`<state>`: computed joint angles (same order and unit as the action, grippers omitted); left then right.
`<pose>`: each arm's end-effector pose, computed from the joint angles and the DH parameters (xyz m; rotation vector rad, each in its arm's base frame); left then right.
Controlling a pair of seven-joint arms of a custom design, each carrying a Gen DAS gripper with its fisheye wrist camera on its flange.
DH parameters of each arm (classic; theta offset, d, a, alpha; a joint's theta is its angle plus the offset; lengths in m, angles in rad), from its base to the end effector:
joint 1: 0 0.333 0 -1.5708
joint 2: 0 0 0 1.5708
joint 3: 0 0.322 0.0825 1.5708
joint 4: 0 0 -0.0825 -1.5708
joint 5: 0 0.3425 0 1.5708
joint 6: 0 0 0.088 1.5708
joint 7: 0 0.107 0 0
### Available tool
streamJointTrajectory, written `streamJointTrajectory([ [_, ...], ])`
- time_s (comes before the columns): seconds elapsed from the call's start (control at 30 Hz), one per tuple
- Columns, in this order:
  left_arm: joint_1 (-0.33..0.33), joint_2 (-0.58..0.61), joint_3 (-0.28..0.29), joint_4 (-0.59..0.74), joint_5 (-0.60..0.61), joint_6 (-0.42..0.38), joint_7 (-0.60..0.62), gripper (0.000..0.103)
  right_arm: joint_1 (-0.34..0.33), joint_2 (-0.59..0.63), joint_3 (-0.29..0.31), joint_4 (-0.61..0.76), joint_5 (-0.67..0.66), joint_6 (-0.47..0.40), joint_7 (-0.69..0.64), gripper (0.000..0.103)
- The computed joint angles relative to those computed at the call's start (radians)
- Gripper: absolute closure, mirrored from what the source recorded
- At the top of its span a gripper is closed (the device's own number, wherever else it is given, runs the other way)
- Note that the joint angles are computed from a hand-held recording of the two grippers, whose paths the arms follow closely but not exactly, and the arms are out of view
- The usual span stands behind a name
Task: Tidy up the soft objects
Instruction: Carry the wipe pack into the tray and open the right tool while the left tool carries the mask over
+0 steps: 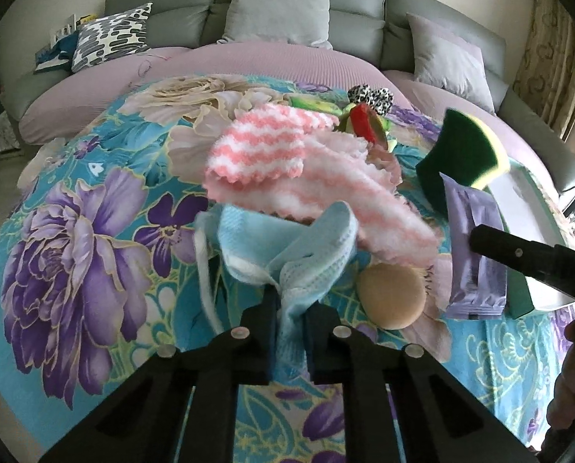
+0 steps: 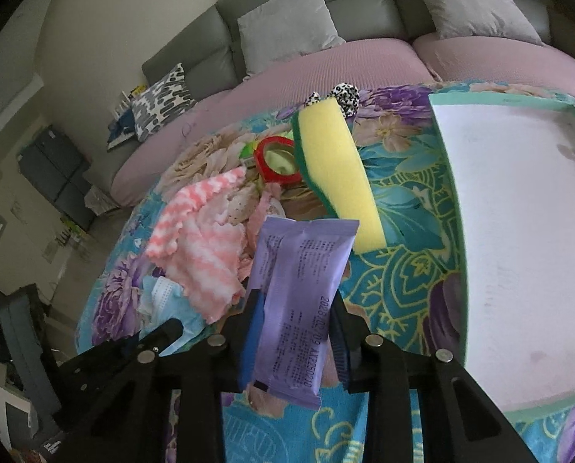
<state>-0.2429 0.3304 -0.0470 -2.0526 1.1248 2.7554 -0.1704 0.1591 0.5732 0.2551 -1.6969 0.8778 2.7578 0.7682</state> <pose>0.5475 -0.2005 0.3360 -2.2071 1.3553 -0.6027 0.6425 0.2167 0.3423 -1.9777 1.3270 -0.0015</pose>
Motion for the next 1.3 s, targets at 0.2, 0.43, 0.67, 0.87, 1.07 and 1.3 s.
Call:
streamJointTrajectory([
  [0.2,-0.011,-0.053,-0.015,-0.027,0.028,-0.036,-0.027,0.092,-0.033,-0.062,0.01,-0.06,0.061,-0.013,-0.05,0.068],
  [0.43,-0.016,-0.111,-0.054,-0.035,0.049,-0.089,-0.038,0.092,-0.047,-0.142,-0.006,-0.125,0.165,-0.022,-0.143,0.068],
  [0.67,-0.034,-0.1,-0.09,0.058,0.019,-0.145,0.066,0.092,-0.06,-0.204,-0.068,-0.147,0.223,-0.058,-0.175,0.068],
  [0.87,-0.069,-0.018,-0.093,0.214,-0.042,-0.149,0.212,0.092,-0.071,-0.21,-0.13,-0.126,0.161,-0.042,-0.13,0.068],
  [1.07,-0.087,0.155,-0.109,0.459,-0.233,-0.121,0.48,0.092,-0.09,-0.149,-0.193,-0.05,-0.034,-0.034,0.032,0.068],
  [1.3,-0.103,0.419,-0.153,0.844,-0.5,-0.196,0.766,0.092,-0.099,-0.019,-0.263,0.107,-0.294,-0.071,0.269,0.068],
])
